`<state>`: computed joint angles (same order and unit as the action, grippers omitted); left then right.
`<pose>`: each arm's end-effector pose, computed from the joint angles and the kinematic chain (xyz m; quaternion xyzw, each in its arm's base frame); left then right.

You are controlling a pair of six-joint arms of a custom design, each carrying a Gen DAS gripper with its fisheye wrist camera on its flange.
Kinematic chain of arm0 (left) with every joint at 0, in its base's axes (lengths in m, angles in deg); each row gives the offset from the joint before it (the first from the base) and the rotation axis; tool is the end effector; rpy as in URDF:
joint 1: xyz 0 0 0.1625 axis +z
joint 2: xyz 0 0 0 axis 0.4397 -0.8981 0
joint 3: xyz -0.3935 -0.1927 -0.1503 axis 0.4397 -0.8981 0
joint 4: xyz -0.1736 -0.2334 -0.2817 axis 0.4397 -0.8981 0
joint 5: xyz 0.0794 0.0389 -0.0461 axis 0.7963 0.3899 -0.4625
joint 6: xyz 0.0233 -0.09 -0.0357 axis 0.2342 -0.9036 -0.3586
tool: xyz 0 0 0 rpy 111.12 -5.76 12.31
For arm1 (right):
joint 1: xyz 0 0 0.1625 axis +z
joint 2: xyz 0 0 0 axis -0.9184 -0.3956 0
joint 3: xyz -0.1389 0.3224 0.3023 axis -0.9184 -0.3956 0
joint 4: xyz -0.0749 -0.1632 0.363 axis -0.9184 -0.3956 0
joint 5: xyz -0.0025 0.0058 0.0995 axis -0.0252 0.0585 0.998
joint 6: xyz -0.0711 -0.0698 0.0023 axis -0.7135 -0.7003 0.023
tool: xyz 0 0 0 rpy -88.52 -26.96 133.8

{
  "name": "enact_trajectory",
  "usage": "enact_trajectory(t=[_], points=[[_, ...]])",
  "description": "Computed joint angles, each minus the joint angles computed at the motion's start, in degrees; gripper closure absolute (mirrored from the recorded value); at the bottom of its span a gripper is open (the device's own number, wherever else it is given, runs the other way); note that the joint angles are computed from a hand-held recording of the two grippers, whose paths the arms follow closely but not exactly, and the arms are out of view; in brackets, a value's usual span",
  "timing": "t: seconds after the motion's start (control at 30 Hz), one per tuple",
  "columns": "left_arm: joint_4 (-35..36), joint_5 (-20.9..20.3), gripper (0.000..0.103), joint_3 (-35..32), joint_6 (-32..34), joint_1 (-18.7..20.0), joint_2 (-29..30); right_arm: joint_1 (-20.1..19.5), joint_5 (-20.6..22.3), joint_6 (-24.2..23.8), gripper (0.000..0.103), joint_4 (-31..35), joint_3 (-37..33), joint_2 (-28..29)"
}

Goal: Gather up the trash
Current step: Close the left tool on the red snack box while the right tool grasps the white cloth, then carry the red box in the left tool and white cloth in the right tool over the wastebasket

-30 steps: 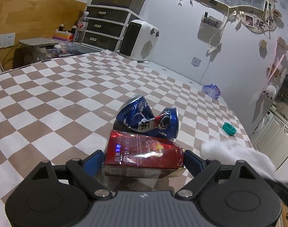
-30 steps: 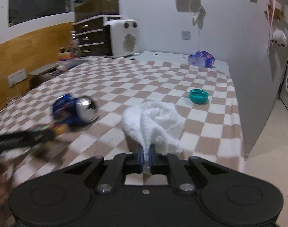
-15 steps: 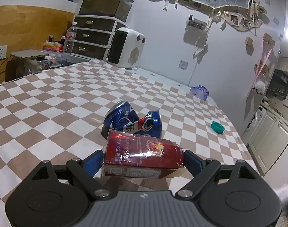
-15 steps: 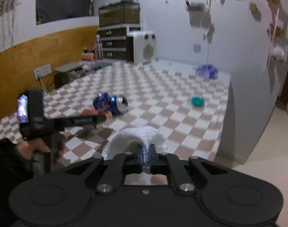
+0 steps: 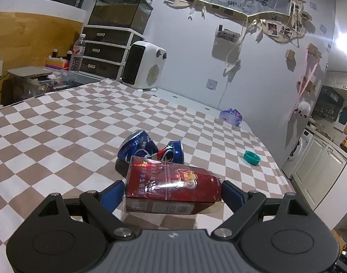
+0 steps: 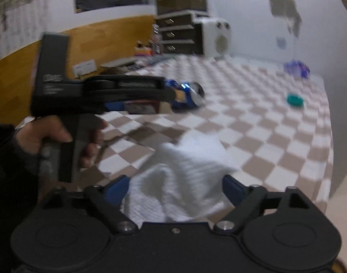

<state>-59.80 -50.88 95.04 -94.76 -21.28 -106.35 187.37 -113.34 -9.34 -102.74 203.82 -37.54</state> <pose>-0.2803 -0.2464 0.2943 -0.0521 0.7291 -0.6055 0.3149 0.3297 -0.3016 0.2389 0.5619 -0.8031 0.1956 0.0338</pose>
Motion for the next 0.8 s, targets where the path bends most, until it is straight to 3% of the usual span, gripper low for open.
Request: enact_trajectory(t=[0.4,0.5,0.63,0.73,0.8], points=[[-0.2,-0.8,0.013,0.0,0.9,-0.3,0.7,3.1,-6.8,-2.1,0.006,-7.5,0.2,8.4],[0.0,-2.7,0.013,0.2,-0.2,-1.1,1.2,2.2,-6.7,1.8,0.023,-7.9,0.0,8.1],[0.6,-5.5,0.013,0.4,-2.1,-2.9,1.8,1.7,-8.7,5.4,0.065,-10.9,0.4,7.6],[0.6,-8.2,0.013,0.4,-2.8,-4.7,2.5,1.5,-10.1,7.6,0.085,-11.7,0.8,6.9],[-0.6,-10.4,0.013,0.4,-1.7,-5.9,2.8,1.2,-10.0,9.1,0.089,-11.0,1.1,5.9]])
